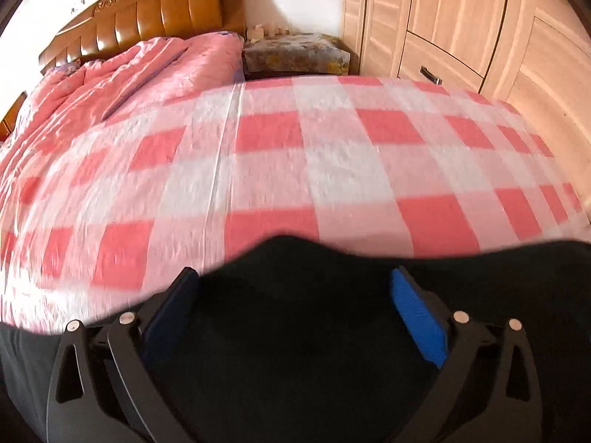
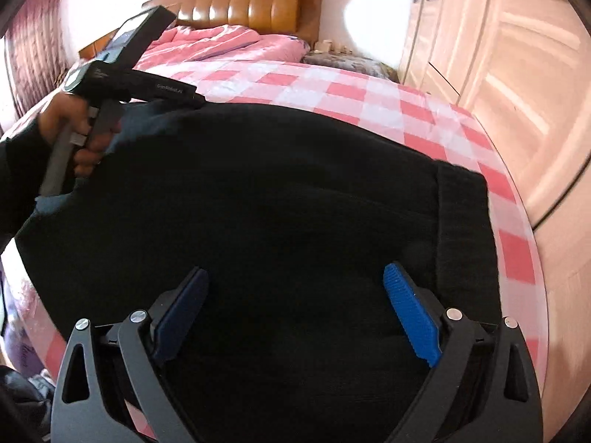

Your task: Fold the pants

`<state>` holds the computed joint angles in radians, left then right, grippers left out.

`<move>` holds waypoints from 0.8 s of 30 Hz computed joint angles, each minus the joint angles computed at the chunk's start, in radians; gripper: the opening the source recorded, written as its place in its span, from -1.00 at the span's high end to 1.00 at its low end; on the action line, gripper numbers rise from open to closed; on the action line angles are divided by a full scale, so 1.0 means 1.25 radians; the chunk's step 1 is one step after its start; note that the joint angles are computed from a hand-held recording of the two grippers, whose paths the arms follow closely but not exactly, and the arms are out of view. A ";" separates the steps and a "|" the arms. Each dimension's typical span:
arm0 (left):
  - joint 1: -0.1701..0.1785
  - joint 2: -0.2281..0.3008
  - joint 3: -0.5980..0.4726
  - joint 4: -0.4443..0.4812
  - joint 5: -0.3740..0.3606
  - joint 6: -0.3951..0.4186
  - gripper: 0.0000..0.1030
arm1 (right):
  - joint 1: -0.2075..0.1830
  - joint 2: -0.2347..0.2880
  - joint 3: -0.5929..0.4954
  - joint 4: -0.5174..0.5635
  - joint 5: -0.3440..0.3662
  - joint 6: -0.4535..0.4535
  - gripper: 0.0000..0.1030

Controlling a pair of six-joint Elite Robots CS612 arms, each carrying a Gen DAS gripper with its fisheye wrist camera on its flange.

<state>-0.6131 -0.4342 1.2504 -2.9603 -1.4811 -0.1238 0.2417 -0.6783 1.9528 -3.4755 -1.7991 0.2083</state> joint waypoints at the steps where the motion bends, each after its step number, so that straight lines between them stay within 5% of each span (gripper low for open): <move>1: 0.006 0.006 -0.017 0.017 -0.024 -0.006 -0.97 | 0.000 -0.002 0.002 0.000 -0.002 0.004 -0.79; 3: 0.021 0.014 -0.034 0.021 -0.074 -0.031 -0.97 | 0.003 -0.014 0.008 0.021 -0.015 0.034 -0.78; 9: 0.019 0.021 -0.041 0.011 -0.032 -0.057 -0.93 | 0.006 -0.008 0.027 -0.029 0.016 0.041 -0.80; 11: 0.022 0.016 -0.018 -0.056 -0.034 -0.064 -0.74 | 0.007 -0.005 0.032 -0.049 0.016 0.022 -0.80; 13: 0.019 -0.007 0.034 -0.159 0.004 -0.065 -0.74 | 0.001 -0.023 0.037 -0.015 0.034 0.037 -0.79; 16: 0.027 -0.063 0.144 -0.288 -0.023 -0.037 -0.92 | 0.002 -0.043 0.041 -0.029 0.017 0.059 -0.80; 19: 0.021 -0.113 0.267 -0.372 0.077 -0.008 -0.97 | 0.002 -0.042 0.018 -0.070 0.078 0.038 -0.80; 24: 0.089 -0.132 0.335 -0.271 0.100 -0.157 -0.97 | 0.039 -0.003 -0.117 0.062 0.134 -0.089 -0.80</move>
